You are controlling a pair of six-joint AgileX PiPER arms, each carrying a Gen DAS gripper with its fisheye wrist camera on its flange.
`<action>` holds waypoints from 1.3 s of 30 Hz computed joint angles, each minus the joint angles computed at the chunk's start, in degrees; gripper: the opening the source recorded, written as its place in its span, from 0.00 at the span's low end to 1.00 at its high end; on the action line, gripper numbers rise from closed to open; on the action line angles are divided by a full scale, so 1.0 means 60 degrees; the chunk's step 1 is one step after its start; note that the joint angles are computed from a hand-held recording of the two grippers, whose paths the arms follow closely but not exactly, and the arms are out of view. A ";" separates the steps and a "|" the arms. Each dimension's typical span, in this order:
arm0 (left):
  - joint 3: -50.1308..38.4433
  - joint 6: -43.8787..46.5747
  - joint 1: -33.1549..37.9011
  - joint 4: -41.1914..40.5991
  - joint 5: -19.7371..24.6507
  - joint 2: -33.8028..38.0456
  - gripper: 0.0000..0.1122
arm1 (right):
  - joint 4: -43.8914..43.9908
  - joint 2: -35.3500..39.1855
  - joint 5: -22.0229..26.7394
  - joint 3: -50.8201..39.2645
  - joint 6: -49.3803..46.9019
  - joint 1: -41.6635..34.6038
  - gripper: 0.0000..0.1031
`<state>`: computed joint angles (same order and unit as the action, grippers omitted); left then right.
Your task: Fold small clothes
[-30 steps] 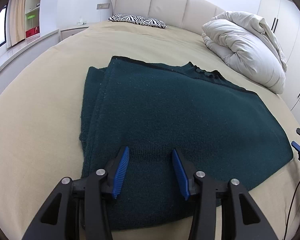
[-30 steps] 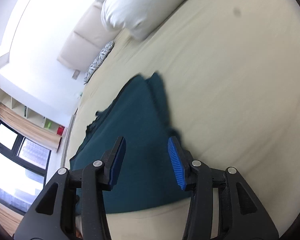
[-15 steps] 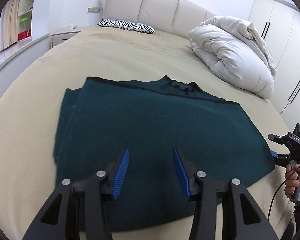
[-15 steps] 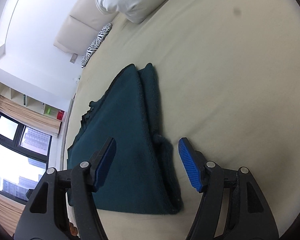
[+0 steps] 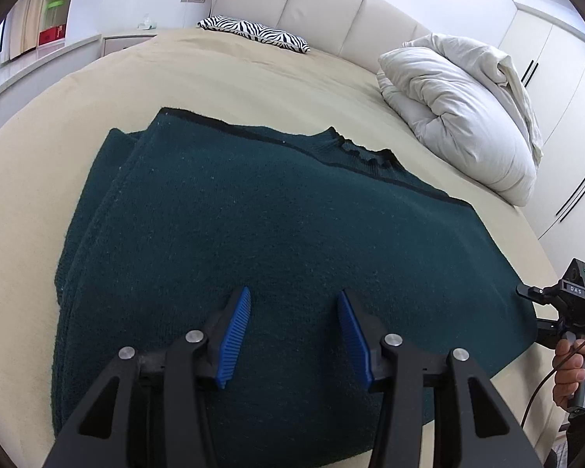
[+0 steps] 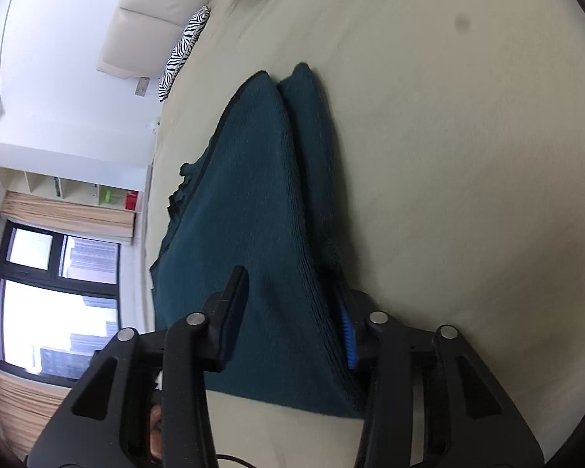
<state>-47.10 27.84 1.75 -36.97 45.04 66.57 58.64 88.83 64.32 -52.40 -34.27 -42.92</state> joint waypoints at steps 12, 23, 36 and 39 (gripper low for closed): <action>0.0207 0.0271 0.0013 -0.0198 -0.0227 -0.0028 0.44 | 0.0760 0.0019 -0.0906 0.0552 0.0057 0.0636 0.19; 0.0234 0.0843 0.0453 -0.0804 0.0092 0.0084 0.44 | 0.1105 -0.0518 -0.1683 0.1180 -0.0234 0.0996 0.14; -0.0017 0.1169 0.1012 -0.1319 0.0707 0.0438 0.44 | 0.0600 -0.0772 -0.2374 0.1042 0.0309 0.1472 0.14; -0.0336 0.1287 0.1378 -0.1582 0.1281 0.0793 0.44 | -0.0282 -0.1084 -0.2912 0.0825 0.1323 0.1989 0.14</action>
